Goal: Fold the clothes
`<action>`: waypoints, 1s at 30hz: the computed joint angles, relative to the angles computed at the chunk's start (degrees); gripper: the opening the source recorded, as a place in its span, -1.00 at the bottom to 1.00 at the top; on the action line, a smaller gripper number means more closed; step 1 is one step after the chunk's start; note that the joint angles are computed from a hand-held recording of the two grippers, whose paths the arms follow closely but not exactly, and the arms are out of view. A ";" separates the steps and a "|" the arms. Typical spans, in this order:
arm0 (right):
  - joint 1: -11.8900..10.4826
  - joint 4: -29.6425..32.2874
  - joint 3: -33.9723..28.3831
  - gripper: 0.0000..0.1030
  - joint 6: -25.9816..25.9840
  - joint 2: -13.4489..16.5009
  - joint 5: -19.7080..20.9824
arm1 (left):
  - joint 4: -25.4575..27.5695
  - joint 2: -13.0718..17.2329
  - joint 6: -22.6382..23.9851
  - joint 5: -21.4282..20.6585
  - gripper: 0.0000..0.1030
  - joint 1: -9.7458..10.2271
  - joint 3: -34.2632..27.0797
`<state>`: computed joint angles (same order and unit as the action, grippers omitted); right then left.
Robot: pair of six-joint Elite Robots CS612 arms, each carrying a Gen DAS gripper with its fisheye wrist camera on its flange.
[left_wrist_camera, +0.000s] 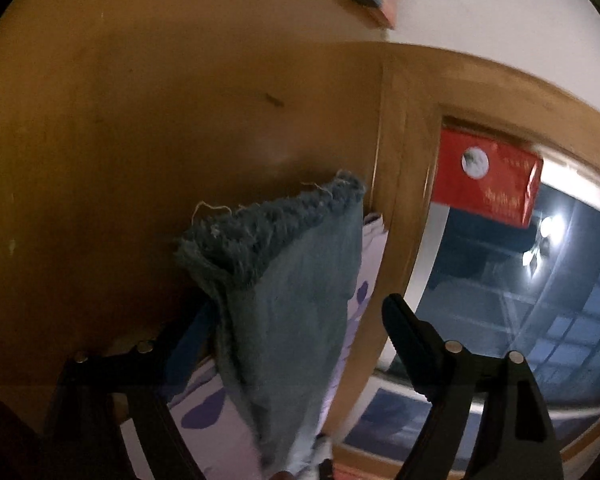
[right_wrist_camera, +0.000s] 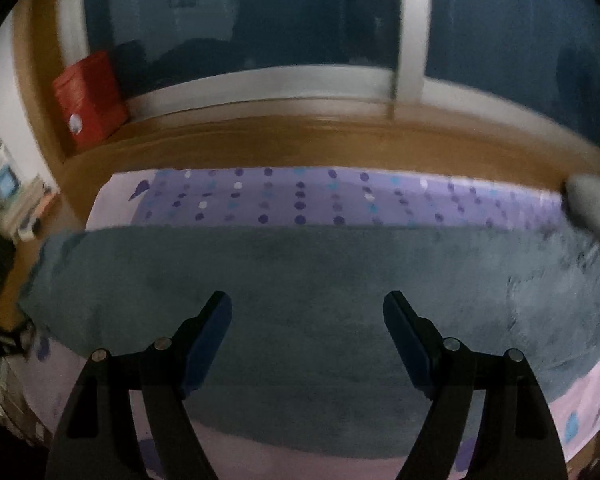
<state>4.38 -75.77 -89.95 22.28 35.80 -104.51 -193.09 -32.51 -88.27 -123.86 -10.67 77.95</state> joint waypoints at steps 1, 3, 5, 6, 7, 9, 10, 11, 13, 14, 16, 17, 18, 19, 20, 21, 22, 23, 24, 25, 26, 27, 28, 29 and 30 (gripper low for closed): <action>-0.30 0.54 0.14 0.54 0.96 -0.01 0.74 | 1.68 -0.19 1.23 0.23 0.53 -0.15 -0.21; -0.65 1.53 0.41 0.54 2.31 0.01 1.42 | 4.65 -0.68 3.41 0.55 0.23 -0.36 -0.21; -1.00 2.64 0.57 0.54 3.37 0.13 2.81 | 6.58 -0.89 3.30 0.20 -0.25 -0.36 0.10; -1.18 3.11 0.65 0.54 3.68 0.15 3.75 | 7.69 -0.80 2.68 -0.15 -0.40 -0.33 -0.08; -1.36 3.57 0.74 0.54 3.97 0.18 4.69 | 8.94 -0.78 2.06 -0.33 -0.71 -0.31 -0.16; -1.43 3.56 0.94 0.54 2.68 0.15 5.62 | 8.12 -0.20 0.14 -0.48 -0.84 -0.30 -0.48; -1.16 2.74 1.11 0.54 0.88 0.09 4.97 | 7.67 -0.03 0.05 -0.23 -0.88 -0.36 -0.60; -0.90 1.89 1.29 0.54 -0.93 0.02 4.34 | 7.96 -0.22 1.27 0.52 -0.90 -0.53 -0.51; -0.44 0.13 1.64 0.54 -4.23 -0.16 3.37 | 9.02 -0.87 4.48 2.39 -0.91 -0.94 -0.16; -0.24 -0.73 1.71 0.54 -5.56 -0.21 3.14 | 8.39 -1.05 4.85 3.08 -0.92 -1.09 0.09; 0.10 -2.18 1.84 0.54 -7.83 -0.24 2.73 | 6.41 -1.24 4.73 4.12 -0.92 -1.35 0.48; 0.22 -2.50 1.94 0.54 -8.76 -0.26 2.69 | 6.25 -1.49 6.19 4.69 -0.92 -1.52 0.36; 0.23 -2.53 2.01 0.54 -9.26 -0.27 3.06 | 6.30 -1.82 8.27 5.29 -0.92 -1.70 0.18; 0.13 -2.54 2.09 0.54 -9.33 -0.25 3.87 | 6.18 -2.19 10.36 5.73 -0.92 -1.86 0.13; 0.04 -2.56 2.17 0.54 -9.39 -0.23 4.68 | 5.52 -2.62 12.83 6.19 -0.92 -2.06 0.08; -0.05 -2.57 2.25 0.54 -9.46 -0.21 5.49 | 4.73 -2.96 14.71 6.57 -0.92 -2.24 0.11; -0.13 -2.60 2.40 0.54 -9.55 -0.22 6.36 | 4.26 -3.46 16.79 7.28 -0.92 -2.45 0.37; -0.14 -2.68 2.81 0.54 -9.72 -0.32 7.48 | 4.48 -4.18 19.65 8.26 -0.92 -2.74 0.78; -0.13 -2.75 3.27 0.54 -10.01 -0.46 8.55 | 5.48 -5.00 23.08 9.37 -0.92 -3.10 1.12; -0.01 -2.78 3.92 0.54 -10.76 -0.72 9.24 | 6.99 -5.78 26.44 10.46 -0.92 -3.46 1.27; 0.28 -2.99 4.65 0.54 -11.61 -0.97 9.20 | 8.55 -6.50 29.77 11.48 -0.92 -3.90 1.17; 0.50 -3.28 5.28 0.54 -12.33 -1.19 9.42 | 10.07 -7.19 33.13 12.50 -0.92 -4.37 0.96; 0.48 -3.89 5.53 0.54 -12.52 -1.21 10.69 | 11.22 -7.76 35.92 13.47 -0.92 -4.83 0.66; 0.44 -4.46 5.75 0.54 -12.65 -1.21 11.98 | 12.09 -8.28 38.69 14.34 -0.92 -5.39 0.25; 0.34 -4.98 5.99 0.54 -12.65 -1.23 13.20 | 12.92 -8.78 41.60 15.17 -0.92 -5.99 -0.24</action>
<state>4.72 -80.75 -83.96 9.63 34.57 -91.31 -180.16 -41.29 -46.67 -108.69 -16.67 77.71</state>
